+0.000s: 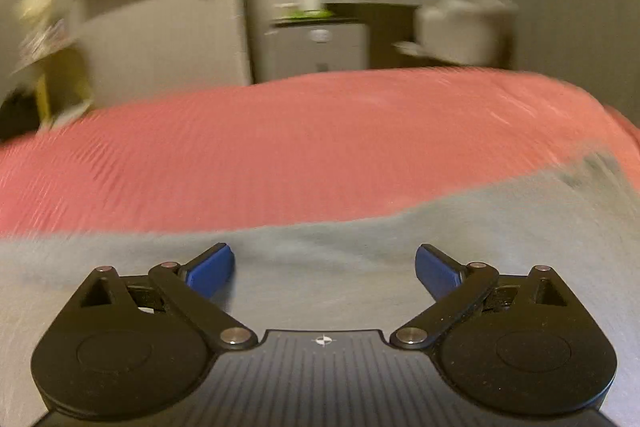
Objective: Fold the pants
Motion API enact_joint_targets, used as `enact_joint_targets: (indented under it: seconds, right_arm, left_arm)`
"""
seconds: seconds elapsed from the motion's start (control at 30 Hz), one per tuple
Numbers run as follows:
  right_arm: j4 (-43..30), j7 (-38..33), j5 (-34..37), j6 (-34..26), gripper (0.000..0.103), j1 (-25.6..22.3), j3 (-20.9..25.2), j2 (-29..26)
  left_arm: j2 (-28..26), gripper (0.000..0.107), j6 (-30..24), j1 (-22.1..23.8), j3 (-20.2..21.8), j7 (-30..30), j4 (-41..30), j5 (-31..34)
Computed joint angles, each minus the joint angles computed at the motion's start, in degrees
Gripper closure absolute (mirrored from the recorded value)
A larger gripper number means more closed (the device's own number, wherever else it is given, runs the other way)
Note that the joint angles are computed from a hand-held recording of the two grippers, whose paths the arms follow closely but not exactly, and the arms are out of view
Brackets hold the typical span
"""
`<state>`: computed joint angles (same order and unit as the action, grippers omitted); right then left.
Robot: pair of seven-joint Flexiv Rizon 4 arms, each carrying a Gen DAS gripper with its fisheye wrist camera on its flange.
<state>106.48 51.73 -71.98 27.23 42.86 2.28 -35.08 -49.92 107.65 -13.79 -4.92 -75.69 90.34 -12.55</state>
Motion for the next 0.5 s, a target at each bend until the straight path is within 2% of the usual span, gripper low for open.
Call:
enact_joint_targets:
  seconds: [0.07,0.13,0.17,0.23,0.27,0.3,0.33,0.37,0.4,0.47,0.5]
  right_arm:
    - [-0.6,-2.2,7.5,-6.7,0.005,0.9,1.0,0.3]
    - [-0.6,-1.4,13.1,-10.5,0.005,0.9,1.7,0.8]
    - [0.7,0.5,14.2,-11.0,0.005,0.7,2.0,1.7]
    - [-0.3,1.1,19.2,-15.9,0.005,1.5,2.8,1.6]
    - [0.1,2.1,19.9,-16.4,0.005,1.4,3.0,1.8]
    - [-0.2,2.0,20.4,-17.0,0.005,1.3,3.0,1.6]
    - [-2.1,0.5,22.4,-19.7,0.004,1.6,3.1,0.5]
    - [-3.6,-0.5,24.0,-21.7,0.004,1.8,3.2,-0.1]
    - [-4.0,-0.3,24.0,-21.8,0.004,1.8,3.1,-0.5]
    - [-4.4,1.0,23.6,-21.4,0.004,2.1,2.9,-0.9]
    - [-4.9,0.8,23.6,-22.0,0.004,1.9,3.0,-1.2]
  left_arm:
    - [-0.1,0.006,-1.1,-2.2,3.5,-1.8,-0.9,-3.7]
    - [-0.5,0.005,-1.8,-2.7,5.3,-3.3,-1.6,-5.9]
    - [-0.9,0.005,-2.5,-4.1,7.7,-3.7,-2.4,-7.2]
    - [-2.1,0.005,-4.2,-7.8,14.0,-5.0,-4.1,-10.6]
    - [-2.9,0.005,-5.4,-9.4,17.0,-5.7,-5.1,-13.3]
    - [-3.2,0.005,-6.6,-9.4,18.1,-7.7,-5.7,-13.8]
    - [-3.4,0.005,-7.4,-9.5,19.2,-9.9,-6.1,-13.8]
    - [-4.2,0.005,-7.9,-11.1,22.1,-11.1,-6.6,-15.5]
    - [-4.9,0.005,-8.4,-13.0,24.9,-11.8,-6.9,-17.8]
    - [-5.0,0.007,-8.8,-14.8,27.9,-16.0,-6.7,-16.3]
    - [-4.9,0.010,-7.5,-16.0,28.5,-15.6,-5.9,-17.3]
